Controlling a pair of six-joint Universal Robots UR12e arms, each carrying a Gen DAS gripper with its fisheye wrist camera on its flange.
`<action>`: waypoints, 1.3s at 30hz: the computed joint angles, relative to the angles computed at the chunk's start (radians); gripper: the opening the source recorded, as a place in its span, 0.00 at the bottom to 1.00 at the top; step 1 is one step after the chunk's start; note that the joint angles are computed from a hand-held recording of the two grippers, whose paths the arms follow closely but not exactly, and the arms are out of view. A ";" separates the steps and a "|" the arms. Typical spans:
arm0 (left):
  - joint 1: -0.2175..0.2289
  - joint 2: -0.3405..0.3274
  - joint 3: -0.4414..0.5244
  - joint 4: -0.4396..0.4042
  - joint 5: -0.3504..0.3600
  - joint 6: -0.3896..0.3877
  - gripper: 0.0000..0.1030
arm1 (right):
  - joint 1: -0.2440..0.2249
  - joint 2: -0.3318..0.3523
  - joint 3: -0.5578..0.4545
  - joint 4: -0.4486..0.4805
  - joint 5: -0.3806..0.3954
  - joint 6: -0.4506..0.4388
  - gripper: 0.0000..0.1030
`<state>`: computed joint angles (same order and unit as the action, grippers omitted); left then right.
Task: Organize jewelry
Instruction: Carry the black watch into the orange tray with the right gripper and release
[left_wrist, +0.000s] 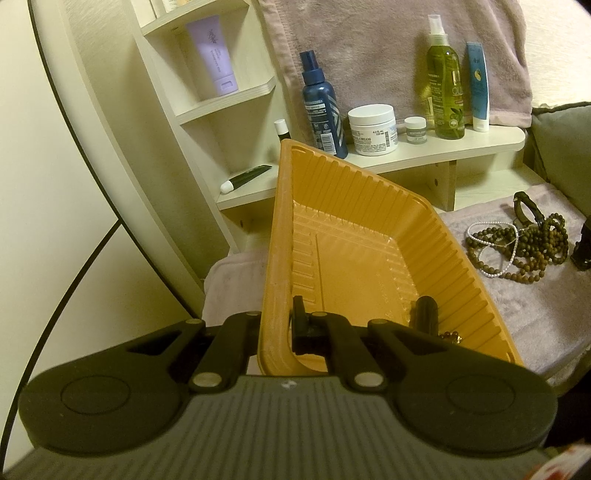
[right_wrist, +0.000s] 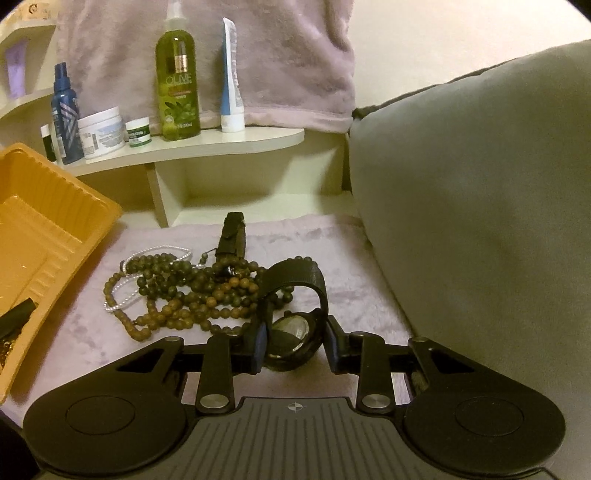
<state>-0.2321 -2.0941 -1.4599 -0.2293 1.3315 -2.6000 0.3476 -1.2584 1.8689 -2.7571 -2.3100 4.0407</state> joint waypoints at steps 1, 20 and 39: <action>0.000 0.000 0.000 0.000 0.001 -0.001 0.03 | 0.001 -0.001 -0.001 -0.001 -0.001 -0.003 0.31; 0.001 0.001 0.000 0.001 -0.004 -0.002 0.04 | 0.017 0.039 -0.085 -0.202 0.089 -0.204 0.31; 0.000 0.003 -0.002 0.002 -0.011 -0.005 0.04 | -0.014 0.176 -0.264 -0.250 0.351 -0.437 0.31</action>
<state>-0.2324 -2.0911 -1.4615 -0.2277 1.3205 -2.6051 0.3340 -1.0821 1.6047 -3.0069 -1.9588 3.6035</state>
